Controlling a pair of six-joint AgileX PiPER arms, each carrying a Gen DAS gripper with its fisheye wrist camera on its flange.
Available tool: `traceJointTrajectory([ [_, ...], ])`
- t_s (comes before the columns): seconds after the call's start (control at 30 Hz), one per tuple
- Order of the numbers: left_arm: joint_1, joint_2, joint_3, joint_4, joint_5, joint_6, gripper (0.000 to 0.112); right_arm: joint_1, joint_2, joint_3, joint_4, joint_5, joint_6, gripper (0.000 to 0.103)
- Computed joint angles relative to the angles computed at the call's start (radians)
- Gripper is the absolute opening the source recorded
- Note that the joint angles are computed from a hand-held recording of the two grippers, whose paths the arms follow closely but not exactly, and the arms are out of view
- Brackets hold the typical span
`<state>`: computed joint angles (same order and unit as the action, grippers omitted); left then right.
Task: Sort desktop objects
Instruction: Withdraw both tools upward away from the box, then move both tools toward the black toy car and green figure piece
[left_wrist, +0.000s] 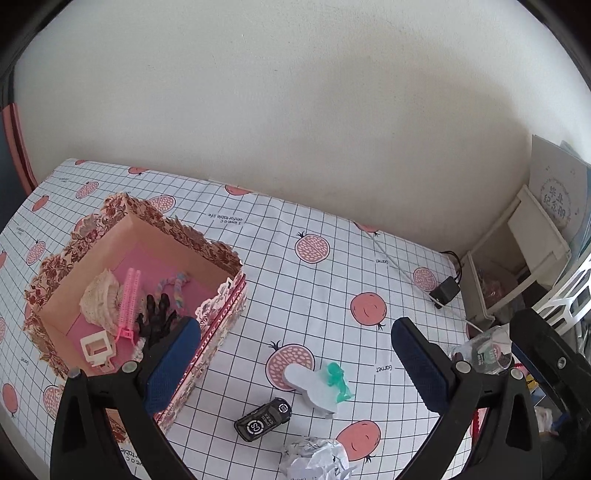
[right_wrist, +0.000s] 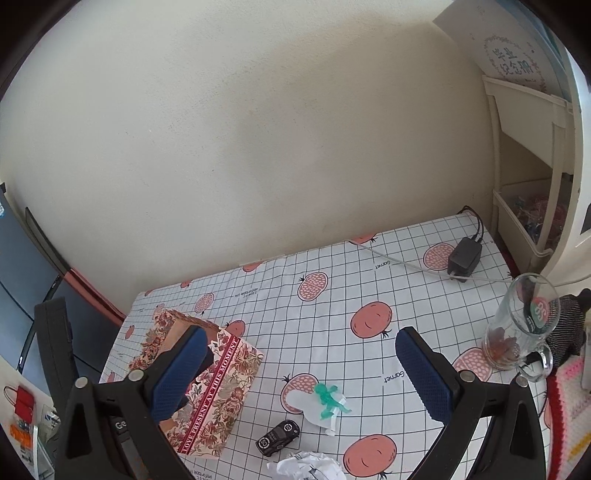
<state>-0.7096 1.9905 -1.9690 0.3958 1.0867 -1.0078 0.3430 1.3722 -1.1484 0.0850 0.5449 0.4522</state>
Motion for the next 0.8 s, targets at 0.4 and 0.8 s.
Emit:
traceJointTrajectory([
  [0.4, 0.027, 0.105, -0.056, -0.126, 0.017, 0.064, 0.103, -0.046, 0.062, 0.022, 0.054, 0.005, -0.06, 0.103],
  [0.8, 0.068, 0.178, -0.027, -0.233, 0.024, 0.08, 0.103, -0.099, 0.172, 0.026, 0.159, 0.009, -0.14, 0.103],
])
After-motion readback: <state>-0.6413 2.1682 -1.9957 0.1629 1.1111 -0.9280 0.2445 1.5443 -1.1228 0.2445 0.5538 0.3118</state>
